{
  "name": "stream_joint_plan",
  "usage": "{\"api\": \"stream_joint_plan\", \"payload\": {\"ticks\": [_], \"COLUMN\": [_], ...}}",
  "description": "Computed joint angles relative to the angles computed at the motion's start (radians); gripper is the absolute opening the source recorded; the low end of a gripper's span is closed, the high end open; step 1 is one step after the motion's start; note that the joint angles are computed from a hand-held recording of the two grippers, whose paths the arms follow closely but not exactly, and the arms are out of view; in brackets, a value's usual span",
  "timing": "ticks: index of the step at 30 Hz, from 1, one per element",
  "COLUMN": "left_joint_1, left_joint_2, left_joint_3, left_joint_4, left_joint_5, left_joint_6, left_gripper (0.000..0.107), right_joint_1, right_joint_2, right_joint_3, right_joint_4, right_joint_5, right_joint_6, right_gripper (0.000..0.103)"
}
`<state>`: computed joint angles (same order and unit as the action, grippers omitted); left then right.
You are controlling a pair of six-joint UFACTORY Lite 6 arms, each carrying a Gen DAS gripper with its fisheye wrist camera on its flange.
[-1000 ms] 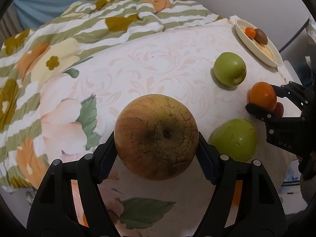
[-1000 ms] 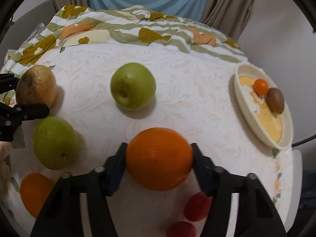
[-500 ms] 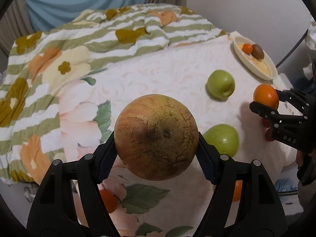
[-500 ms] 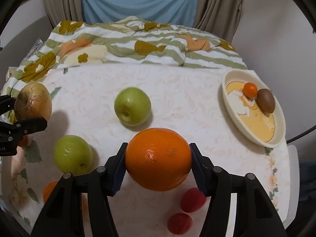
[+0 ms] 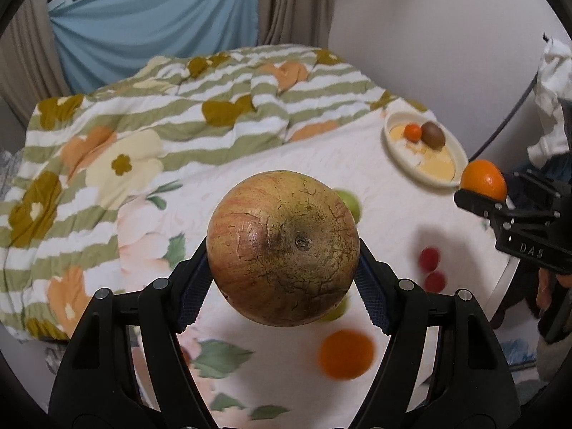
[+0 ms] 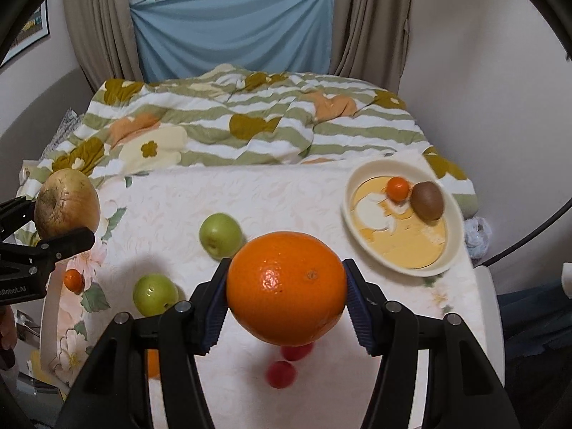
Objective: Organize fruits
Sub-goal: 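Carry the apple to the plate with the left tool while the right tool grasps the large orange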
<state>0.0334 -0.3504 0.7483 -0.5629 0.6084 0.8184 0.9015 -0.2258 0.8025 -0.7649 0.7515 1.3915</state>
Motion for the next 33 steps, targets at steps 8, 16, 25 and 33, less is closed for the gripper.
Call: {"api": "stream_joint_plan", "payload": {"ticks": [8,16,25,33], "left_joint_1": [-0.417,-0.752,-0.872,-0.855], "left_joint_2": [0.052,0.362,0.754,1.095], "left_joint_3": [0.099,0.34,0.697,1.06], "left_joint_4": [0.439,0.935,0.949,0.723], "left_joint_5": [-0.136,-0.184,-0.152,-0.073], "left_joint_6": [-0.781,-1.541,-1.629,-1.326], "left_gripper": [0.081,0.081,0.081,0.081], "right_joint_1": [-0.344,-0.855,-1.249,-1.32], "right_joint_2": [-0.29,-0.328,-0.12,0.028], "right_joint_3": [-0.128,-0.164,-0.095,-0.075], "right_joint_4": [0.291,0.783,1.338,1.447], "right_joint_5": [-0.103,-0.239,-0.207,-0.255], "right_joint_6": [-0.612,-1.45,-2.288,-2.408], "right_gripper": [0.055,0.055,0.055,0.055]}}
